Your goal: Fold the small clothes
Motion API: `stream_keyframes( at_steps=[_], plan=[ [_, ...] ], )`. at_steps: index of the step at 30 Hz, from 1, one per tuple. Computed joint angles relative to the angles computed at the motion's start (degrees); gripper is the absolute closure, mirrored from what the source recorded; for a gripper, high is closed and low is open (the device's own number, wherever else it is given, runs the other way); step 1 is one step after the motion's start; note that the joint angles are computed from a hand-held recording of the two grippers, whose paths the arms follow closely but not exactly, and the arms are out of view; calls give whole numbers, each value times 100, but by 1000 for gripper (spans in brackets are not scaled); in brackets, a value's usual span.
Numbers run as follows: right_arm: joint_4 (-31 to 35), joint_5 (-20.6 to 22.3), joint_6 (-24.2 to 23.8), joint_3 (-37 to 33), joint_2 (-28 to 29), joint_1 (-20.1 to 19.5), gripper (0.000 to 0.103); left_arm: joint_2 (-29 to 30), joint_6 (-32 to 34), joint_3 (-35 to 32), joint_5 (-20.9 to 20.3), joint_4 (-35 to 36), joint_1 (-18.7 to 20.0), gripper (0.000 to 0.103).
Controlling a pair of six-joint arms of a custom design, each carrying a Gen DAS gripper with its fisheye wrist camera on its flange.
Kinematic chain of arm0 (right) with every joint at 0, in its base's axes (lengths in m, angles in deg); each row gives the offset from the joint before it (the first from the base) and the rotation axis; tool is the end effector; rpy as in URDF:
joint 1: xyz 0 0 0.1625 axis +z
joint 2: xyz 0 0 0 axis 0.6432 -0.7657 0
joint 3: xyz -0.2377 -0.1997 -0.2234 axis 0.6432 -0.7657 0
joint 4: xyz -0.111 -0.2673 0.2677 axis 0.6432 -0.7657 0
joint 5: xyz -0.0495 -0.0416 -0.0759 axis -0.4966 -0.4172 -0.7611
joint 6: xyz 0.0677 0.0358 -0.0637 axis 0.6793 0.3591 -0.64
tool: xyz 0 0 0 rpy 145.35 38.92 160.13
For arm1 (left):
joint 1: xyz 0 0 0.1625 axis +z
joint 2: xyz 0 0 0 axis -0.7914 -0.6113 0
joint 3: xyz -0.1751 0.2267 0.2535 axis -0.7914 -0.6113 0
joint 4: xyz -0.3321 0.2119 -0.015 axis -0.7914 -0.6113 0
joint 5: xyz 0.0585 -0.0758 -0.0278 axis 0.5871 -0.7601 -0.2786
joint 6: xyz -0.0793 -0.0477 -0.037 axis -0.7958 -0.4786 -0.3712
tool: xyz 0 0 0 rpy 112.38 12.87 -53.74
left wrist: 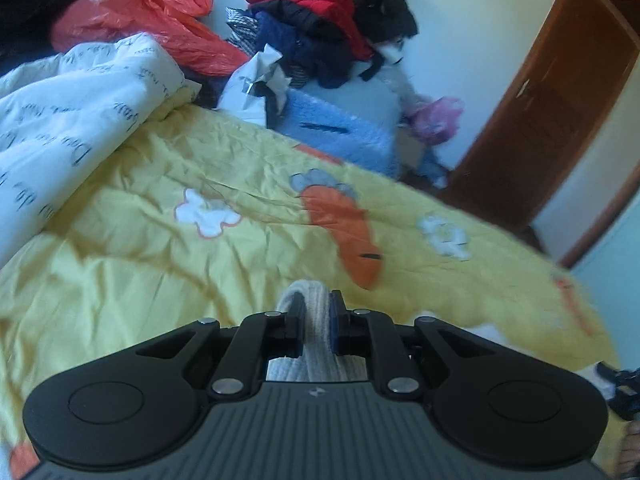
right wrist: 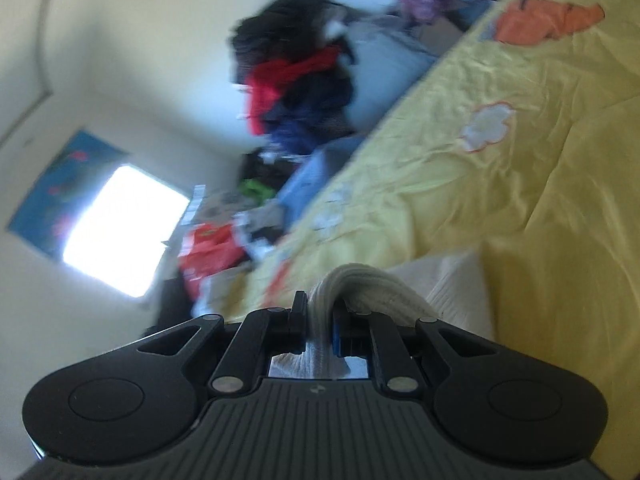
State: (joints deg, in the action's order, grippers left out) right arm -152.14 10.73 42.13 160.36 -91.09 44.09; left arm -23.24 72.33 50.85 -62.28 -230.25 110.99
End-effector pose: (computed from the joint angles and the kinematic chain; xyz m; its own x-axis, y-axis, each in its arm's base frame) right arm 0.0956 -0.7069 0.3081 -0.9576 -0.1612 -0.2390 0.0045 0.8206 -0.5714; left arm -0.1335 -0.6237 0.3364 -0.8698 -0.2415 -0.4302 0.1993 0.6256 -0.7542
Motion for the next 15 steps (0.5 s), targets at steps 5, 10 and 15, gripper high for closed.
stream_keyframes(
  at_steps=[5,10,15],
  plan=[
    [-398,-853,469,-256,574,83,71,136,-1247,-563,-685,978,407,72],
    [-1056,-227,490,534,-17,-2,33,-814,-1897,596,-1556,-1045,402,8],
    [-1323,498,102,1914,-1221,-290,24,-1872,-1943,2244,-415,-1492,-379,6]
  ],
)
